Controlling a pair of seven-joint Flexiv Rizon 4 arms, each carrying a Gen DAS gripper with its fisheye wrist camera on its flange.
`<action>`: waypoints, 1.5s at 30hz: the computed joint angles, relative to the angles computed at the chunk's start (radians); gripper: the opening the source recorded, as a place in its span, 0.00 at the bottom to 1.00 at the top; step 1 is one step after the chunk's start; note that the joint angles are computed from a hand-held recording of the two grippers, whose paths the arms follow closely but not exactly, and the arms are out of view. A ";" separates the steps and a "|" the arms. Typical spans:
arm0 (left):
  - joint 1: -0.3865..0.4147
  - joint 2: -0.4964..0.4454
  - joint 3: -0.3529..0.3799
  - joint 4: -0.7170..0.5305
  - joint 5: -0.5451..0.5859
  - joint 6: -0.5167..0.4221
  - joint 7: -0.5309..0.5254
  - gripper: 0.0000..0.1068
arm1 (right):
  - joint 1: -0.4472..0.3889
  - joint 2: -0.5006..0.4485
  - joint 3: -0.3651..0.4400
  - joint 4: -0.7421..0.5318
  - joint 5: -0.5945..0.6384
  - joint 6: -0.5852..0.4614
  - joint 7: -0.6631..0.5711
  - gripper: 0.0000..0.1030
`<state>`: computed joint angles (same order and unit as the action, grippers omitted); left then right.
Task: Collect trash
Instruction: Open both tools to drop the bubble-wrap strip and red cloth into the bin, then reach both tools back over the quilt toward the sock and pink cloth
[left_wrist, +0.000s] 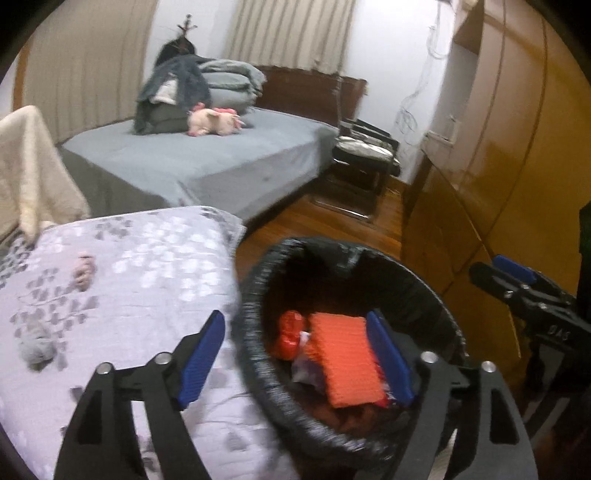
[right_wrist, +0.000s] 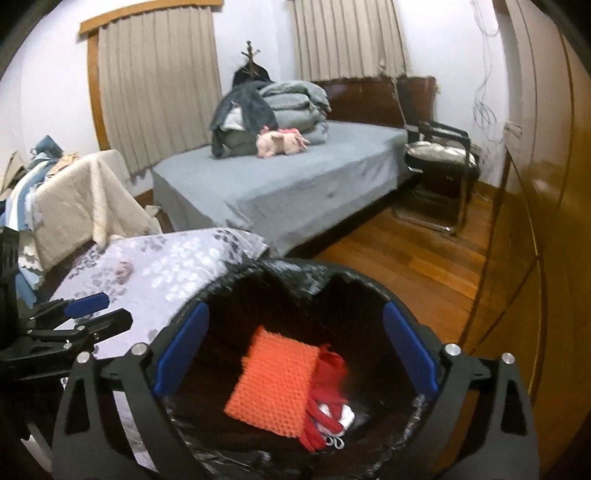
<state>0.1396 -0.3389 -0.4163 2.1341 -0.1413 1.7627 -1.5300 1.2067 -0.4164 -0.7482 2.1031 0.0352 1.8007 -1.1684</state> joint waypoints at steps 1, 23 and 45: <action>0.000 0.014 0.014 0.011 -0.004 0.005 -0.007 0.78 | 0.003 -0.002 0.001 -0.006 -0.002 0.001 0.000 0.93; -0.287 0.145 0.601 0.193 -0.146 0.098 -0.008 0.86 | -0.253 -0.166 0.414 -0.344 -0.204 -0.065 0.096 0.94; 0.150 -0.036 0.345 0.136 0.001 0.077 -0.069 0.86 | -0.417 -0.451 0.657 -0.756 -0.452 -0.269 0.211 0.94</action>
<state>0.2900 -0.3745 -0.0713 2.2698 -0.1406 1.8399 -1.5992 0.7893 -0.8677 -0.0912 1.3472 -0.4164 1.5320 -0.9569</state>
